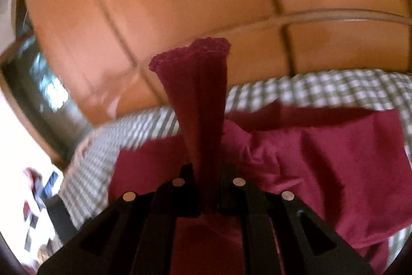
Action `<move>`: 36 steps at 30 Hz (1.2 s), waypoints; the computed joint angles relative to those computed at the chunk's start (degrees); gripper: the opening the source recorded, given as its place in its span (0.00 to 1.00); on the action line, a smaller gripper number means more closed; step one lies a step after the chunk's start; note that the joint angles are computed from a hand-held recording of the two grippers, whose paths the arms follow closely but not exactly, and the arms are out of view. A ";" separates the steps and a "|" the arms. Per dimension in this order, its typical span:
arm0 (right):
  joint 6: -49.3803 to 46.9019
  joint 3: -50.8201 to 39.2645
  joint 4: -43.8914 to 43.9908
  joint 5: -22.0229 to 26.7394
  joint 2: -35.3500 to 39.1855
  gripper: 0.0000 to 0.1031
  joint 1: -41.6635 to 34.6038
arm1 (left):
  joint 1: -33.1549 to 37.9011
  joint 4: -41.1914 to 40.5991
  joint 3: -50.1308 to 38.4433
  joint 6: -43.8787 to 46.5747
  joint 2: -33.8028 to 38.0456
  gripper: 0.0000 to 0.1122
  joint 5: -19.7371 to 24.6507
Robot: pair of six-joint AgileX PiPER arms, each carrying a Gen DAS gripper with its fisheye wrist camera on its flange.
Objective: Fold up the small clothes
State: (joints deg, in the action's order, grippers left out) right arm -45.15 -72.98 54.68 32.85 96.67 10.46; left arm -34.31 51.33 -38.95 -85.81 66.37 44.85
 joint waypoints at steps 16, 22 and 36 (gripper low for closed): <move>-22.82 21.10 12.80 -2.86 -11.82 0.67 -4.76 | 0.48 0.47 0.67 -1.01 -0.79 0.82 -1.34; -22.77 25.97 14.99 1.60 -15.64 0.67 -17.67 | 0.42 3.88 3.83 -6.23 -5.68 0.82 -3.65; -15.90 16.80 22.31 16.08 -3.81 0.64 -32.19 | 2.06 -5.96 -5.14 5.65 -1.46 0.61 -7.77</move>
